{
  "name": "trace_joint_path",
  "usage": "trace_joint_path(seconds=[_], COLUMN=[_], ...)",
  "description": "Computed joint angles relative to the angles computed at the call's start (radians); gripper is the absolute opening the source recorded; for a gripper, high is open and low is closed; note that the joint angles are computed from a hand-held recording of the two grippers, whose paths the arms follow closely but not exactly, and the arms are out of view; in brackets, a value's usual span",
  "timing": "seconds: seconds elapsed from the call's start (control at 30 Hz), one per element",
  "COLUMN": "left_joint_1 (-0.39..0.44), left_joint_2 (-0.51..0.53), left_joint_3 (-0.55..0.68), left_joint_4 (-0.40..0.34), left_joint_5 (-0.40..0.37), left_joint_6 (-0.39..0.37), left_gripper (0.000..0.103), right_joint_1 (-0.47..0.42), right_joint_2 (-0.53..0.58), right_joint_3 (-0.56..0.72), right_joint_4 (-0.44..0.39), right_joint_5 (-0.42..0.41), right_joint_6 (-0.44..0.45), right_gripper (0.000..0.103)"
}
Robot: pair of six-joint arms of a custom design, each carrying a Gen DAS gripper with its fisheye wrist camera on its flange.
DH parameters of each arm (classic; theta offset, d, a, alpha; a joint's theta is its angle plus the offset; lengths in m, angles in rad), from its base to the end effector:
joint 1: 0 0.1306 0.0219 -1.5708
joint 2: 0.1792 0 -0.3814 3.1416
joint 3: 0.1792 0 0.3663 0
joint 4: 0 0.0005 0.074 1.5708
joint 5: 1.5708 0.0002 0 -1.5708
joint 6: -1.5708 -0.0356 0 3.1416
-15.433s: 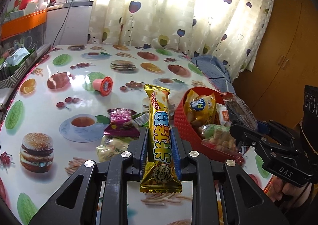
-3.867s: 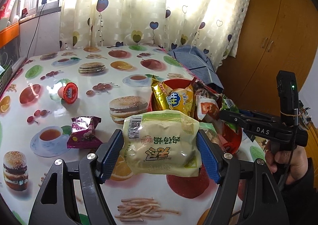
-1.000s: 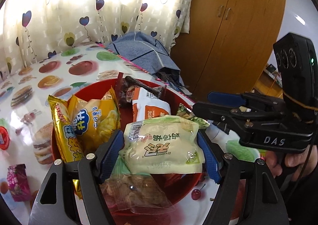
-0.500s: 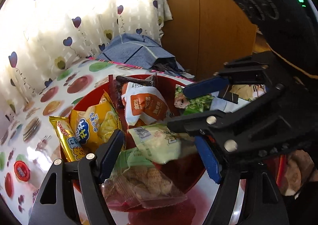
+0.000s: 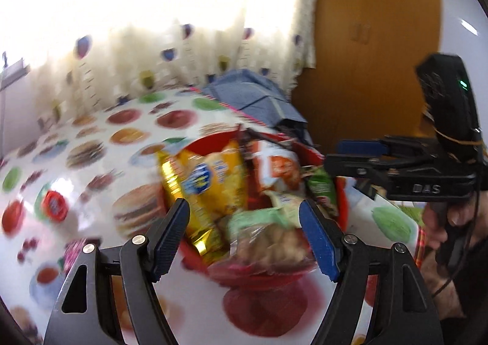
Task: Organize snacks
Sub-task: 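Withdraw both open tools from the basket toward the purple candy bag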
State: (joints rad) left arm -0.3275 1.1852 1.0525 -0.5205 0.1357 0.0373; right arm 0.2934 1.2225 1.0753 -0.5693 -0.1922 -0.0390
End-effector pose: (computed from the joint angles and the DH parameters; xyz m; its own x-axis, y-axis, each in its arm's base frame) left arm 0.3709 -0.1316 0.3889 -0.5907 0.1617 -0.7905 0.3987 0.9102 -0.1118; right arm 0.3831 0.1223 0.3811 -0.6447 -0.1548 -0.7486 -0.3969 0.9047 0.1548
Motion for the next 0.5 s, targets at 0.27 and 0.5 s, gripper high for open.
trace_joint_path(seconds=[0.27, 0.5], left_joint_1=[0.066, 0.097], left_joint_2=[-0.052, -0.089], left_joint_3=[-0.046, -0.077], left_joint_4=[-0.040, -0.052], left_joint_5=[-0.061, -0.097], left_joint_6=[0.122, 0.159], left_gripper=[0.075, 0.075], right_joint_1=[0.045, 0.090], right_joint_2=[-0.013, -0.003], right_joint_3=[-0.004, 0.003], right_joint_4=[0.011, 0.008], right_joint_5=[-0.024, -0.035], right_joint_6=[-0.022, -0.036], right_gripper=[0.051, 0.051])
